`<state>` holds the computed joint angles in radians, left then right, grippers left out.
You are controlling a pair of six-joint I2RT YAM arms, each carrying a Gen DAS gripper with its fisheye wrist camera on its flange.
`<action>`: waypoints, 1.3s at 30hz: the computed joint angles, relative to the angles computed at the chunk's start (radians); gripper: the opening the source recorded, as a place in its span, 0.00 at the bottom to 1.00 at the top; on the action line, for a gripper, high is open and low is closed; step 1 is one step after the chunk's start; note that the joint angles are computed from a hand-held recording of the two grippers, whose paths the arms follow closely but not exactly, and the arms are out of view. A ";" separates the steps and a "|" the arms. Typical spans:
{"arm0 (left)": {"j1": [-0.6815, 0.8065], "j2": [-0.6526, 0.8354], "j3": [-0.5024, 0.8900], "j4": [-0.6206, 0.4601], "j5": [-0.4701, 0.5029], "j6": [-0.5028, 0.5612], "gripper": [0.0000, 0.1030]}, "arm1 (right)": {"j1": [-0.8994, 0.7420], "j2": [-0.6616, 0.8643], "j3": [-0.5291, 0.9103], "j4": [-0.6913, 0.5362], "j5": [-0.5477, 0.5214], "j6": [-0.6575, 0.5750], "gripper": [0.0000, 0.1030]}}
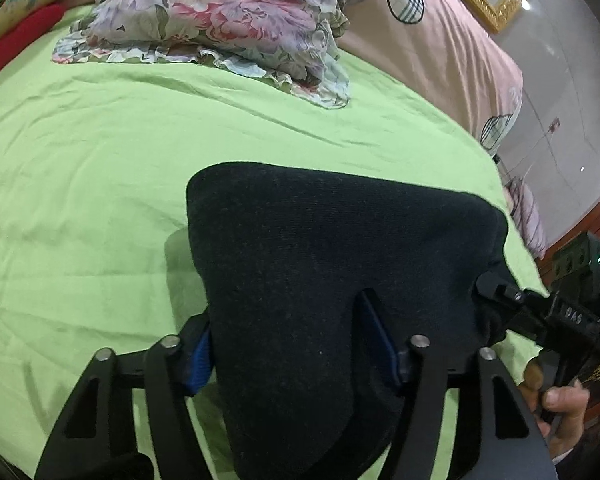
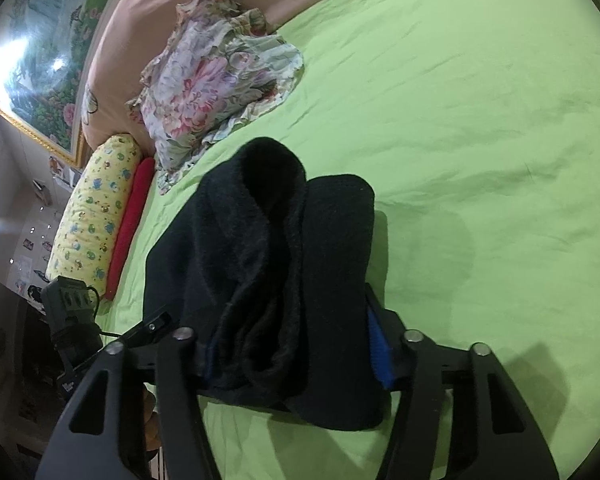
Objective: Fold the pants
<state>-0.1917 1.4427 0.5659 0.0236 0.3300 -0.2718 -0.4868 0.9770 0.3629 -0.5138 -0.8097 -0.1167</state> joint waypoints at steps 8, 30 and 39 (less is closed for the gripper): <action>0.024 -0.140 -0.041 -0.060 0.018 0.032 0.42 | 0.012 -0.117 -0.004 -0.067 -0.029 0.040 0.47; 0.544 -0.380 0.024 -0.405 0.204 0.314 0.42 | 0.783 -0.190 -0.002 0.279 0.341 0.645 0.45; 0.583 -0.276 0.081 -0.361 0.203 0.327 0.42 | 0.859 -0.029 0.057 0.391 0.396 0.668 0.45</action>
<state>0.3917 1.1662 0.6465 -0.3372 0.5329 0.0551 0.3725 0.9481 0.4202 -0.1229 -0.4141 0.5516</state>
